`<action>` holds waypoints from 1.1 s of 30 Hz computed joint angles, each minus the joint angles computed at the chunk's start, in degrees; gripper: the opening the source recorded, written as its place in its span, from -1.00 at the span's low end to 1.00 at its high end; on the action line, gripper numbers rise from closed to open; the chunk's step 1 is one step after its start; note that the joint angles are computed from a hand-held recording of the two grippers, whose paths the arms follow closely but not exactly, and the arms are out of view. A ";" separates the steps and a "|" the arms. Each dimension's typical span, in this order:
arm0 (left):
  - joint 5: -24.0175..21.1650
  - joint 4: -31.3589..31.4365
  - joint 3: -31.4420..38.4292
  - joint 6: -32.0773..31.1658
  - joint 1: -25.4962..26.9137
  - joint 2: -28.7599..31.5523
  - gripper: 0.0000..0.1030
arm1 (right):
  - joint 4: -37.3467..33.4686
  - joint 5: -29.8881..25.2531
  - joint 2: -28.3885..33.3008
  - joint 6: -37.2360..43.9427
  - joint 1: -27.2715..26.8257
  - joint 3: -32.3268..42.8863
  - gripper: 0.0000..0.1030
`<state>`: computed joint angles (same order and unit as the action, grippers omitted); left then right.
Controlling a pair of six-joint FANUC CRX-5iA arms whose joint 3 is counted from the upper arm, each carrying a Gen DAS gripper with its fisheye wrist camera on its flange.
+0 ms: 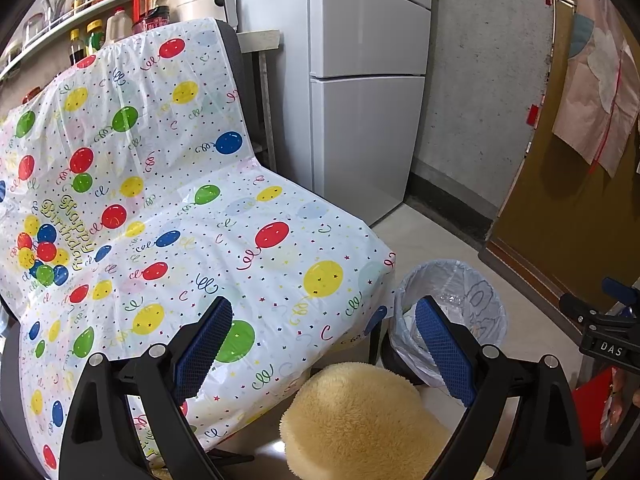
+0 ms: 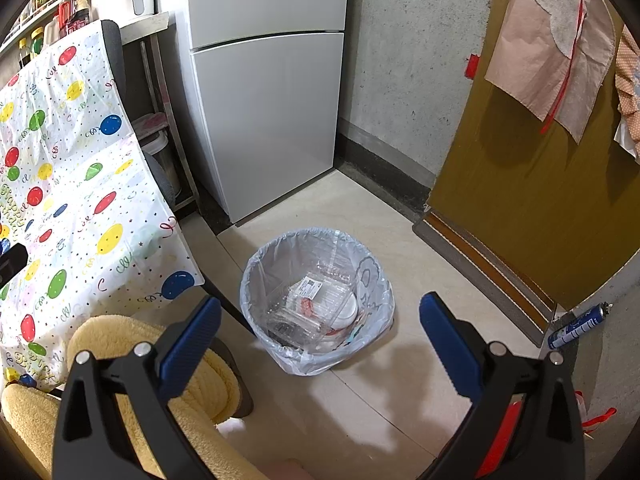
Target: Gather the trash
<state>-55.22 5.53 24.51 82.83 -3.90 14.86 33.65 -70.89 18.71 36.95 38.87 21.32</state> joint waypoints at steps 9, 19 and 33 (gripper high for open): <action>-0.17 -0.20 0.33 0.46 -0.05 0.08 0.79 | 0.04 0.05 0.07 -0.04 -0.01 0.06 0.89; -0.21 -0.52 0.54 0.81 -0.14 0.11 0.79 | 0.04 0.14 0.12 -0.03 -0.01 0.09 0.89; -0.43 -0.39 0.61 0.76 -0.02 0.08 0.79 | -0.02 0.19 0.03 -0.15 0.12 -0.11 0.89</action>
